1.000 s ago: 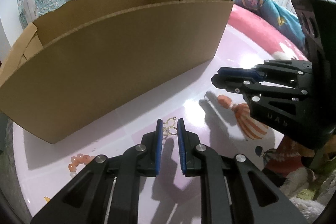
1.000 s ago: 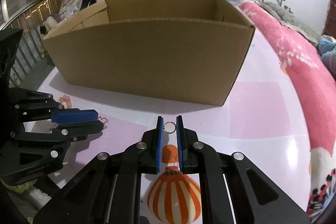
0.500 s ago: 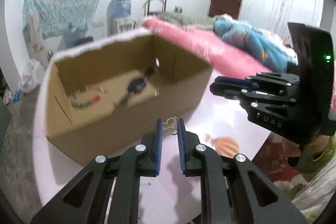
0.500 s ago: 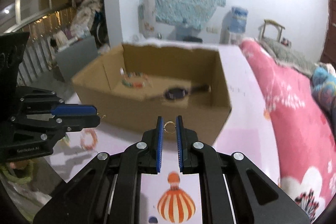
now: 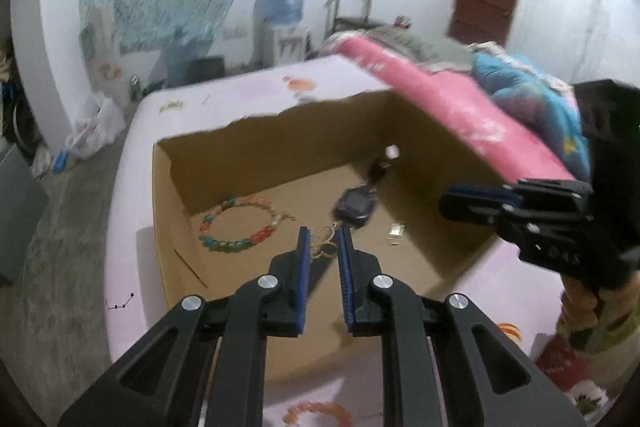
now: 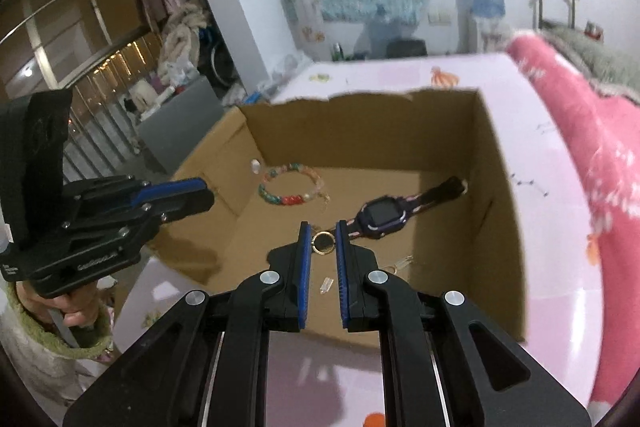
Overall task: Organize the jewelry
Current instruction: 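Carry the gold ring charm with the left tool over the box, then open the left tool to drop the gold charm into the box, then withdraw the left tool toward the pink-orange bead bracelet on the table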
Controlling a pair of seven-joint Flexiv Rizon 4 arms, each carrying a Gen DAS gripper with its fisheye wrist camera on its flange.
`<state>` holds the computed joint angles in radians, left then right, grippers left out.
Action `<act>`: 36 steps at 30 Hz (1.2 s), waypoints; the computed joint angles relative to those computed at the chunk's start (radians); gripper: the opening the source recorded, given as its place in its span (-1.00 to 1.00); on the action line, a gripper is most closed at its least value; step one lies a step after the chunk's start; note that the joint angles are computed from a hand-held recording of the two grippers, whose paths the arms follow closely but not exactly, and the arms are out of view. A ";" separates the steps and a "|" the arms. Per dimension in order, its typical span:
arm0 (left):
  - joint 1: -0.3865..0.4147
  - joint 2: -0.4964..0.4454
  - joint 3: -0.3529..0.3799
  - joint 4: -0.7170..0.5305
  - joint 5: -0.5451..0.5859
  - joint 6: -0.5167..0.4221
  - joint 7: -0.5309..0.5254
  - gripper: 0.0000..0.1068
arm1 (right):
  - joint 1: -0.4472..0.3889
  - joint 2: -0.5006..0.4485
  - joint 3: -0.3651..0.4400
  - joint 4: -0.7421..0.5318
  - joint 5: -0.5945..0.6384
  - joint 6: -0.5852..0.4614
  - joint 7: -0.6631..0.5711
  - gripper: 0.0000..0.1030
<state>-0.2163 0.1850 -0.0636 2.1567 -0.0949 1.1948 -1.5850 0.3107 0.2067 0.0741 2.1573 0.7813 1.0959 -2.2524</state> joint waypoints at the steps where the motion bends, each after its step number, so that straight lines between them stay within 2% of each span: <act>1: 0.006 -0.015 0.000 -0.007 0.001 -0.005 -0.001 -0.75 | 0.001 -0.019 0.002 -0.009 -0.015 -0.005 0.012 -0.80; 6: 0.038 -0.059 -0.008 -0.045 0.065 -0.046 -0.070 -0.75 | -0.016 -0.036 -0.003 -0.030 -0.012 -0.048 0.023 -0.73; 9: 0.035 -0.066 -0.001 -0.047 0.063 -0.042 -0.081 -0.74 | -0.031 -0.033 -0.017 -0.047 0.027 -0.078 0.004 -0.63; 13: 0.035 -0.060 -0.002 -0.048 0.086 -0.030 -0.109 -0.56 | -0.059 -0.012 -0.050 -0.068 0.093 -0.142 -0.026 -0.57; 18: 0.036 -0.046 0.002 -0.044 0.098 -0.007 -0.128 -0.53 | -0.095 0.023 -0.073 -0.074 0.152 -0.181 -0.046 -0.55; 24: 0.042 0.021 0.005 -0.007 0.103 0.023 -0.164 -0.44 | -0.116 0.093 -0.099 -0.042 0.187 -0.170 -0.052 -0.39; 29: 0.058 0.110 0.001 0.047 0.115 0.035 -0.203 -0.27 | -0.119 0.159 -0.122 0.004 0.179 -0.167 -0.042 -0.20; 36: 0.101 0.274 -0.025 0.139 0.160 -0.040 -0.286 -0.02 | -0.098 0.243 -0.138 0.092 0.128 -0.162 -0.036 -0.05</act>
